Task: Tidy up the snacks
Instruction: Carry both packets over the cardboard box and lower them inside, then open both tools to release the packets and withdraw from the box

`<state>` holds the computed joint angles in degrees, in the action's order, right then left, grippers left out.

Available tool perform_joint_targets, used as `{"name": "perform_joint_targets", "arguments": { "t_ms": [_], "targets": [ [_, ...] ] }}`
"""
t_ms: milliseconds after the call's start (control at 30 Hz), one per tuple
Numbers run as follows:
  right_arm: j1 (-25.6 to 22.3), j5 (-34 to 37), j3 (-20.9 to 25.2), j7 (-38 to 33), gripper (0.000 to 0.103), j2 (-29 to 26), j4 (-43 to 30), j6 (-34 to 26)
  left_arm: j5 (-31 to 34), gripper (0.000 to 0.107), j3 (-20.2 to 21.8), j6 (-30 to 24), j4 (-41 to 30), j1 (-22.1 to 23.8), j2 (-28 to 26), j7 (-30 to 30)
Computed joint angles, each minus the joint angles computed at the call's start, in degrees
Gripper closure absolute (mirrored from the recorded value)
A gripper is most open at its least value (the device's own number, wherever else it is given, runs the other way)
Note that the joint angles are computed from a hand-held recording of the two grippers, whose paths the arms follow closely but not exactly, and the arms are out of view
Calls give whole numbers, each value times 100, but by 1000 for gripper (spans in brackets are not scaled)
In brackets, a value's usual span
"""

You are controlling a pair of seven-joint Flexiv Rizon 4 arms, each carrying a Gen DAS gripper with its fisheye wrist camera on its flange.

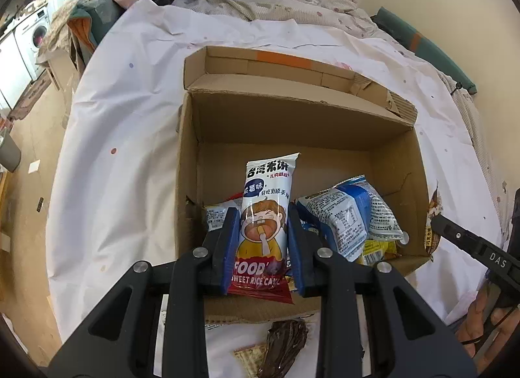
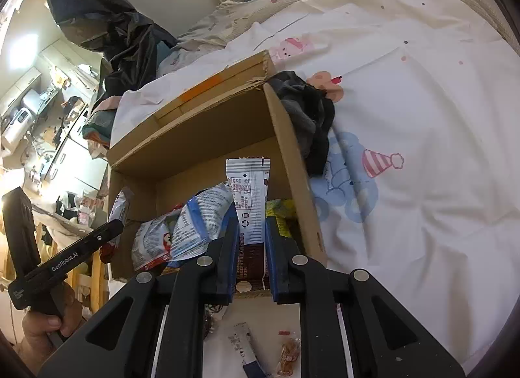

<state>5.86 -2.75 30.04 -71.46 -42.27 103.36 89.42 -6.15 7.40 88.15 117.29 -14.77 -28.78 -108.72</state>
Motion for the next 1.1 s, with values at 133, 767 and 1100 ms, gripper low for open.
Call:
{"name": "perform_joint_targets", "arguments": {
  "t_ms": [133, 767, 1100],
  "targets": [
    [109, -27, -101, 15, 86, -35, -98, -120, 87, 81, 196, 4, -78, -156, -67, -82],
    [331, 27, -222, -228, 83, -30, -146, -184, 381, 68, 326, -81, -112, -411, -84, -63],
    [343, 26, -227, -224, 30, 37, 28, 357, 731, 20, 1146, 15, -155, -1060, -76, -652]
  ]
}}
